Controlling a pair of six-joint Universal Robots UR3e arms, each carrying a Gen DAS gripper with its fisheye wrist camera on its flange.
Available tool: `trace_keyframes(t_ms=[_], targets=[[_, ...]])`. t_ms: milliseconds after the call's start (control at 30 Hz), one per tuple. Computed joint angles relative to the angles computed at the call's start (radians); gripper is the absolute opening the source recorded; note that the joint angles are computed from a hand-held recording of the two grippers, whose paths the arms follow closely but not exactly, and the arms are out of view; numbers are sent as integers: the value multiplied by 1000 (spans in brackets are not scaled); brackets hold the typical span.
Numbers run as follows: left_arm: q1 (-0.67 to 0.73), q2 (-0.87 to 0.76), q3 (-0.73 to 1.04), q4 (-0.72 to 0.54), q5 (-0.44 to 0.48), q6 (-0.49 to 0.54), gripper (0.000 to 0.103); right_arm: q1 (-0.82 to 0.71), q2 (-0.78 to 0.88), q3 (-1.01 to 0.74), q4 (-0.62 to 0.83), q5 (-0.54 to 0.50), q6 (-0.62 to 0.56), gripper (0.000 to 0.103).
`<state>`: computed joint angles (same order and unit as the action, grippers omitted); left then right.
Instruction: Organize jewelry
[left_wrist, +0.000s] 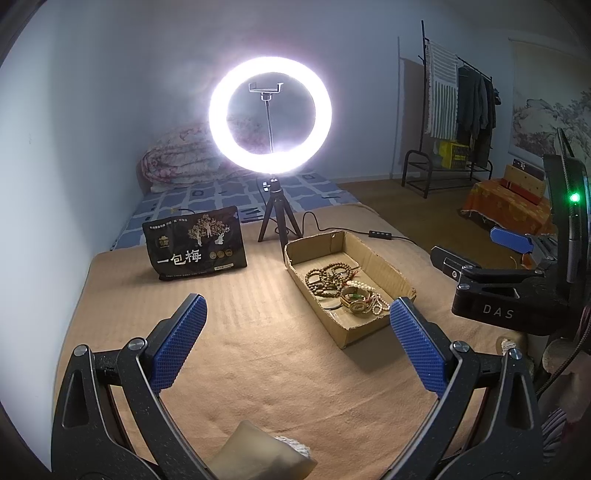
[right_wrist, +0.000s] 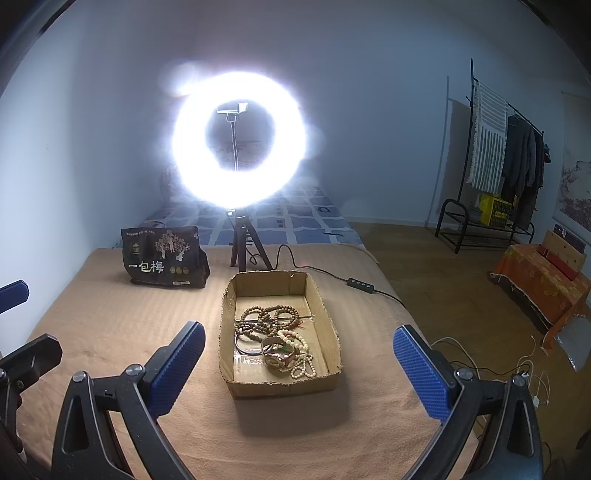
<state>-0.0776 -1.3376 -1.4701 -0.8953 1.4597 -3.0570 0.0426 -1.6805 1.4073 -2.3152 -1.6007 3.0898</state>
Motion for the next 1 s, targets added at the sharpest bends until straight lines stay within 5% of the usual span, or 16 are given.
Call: trace_keyframes(t_ms=[1000], targets=[[-7,1,-3,5,6,-5,101,0,2,-8,11,0,-1,103]])
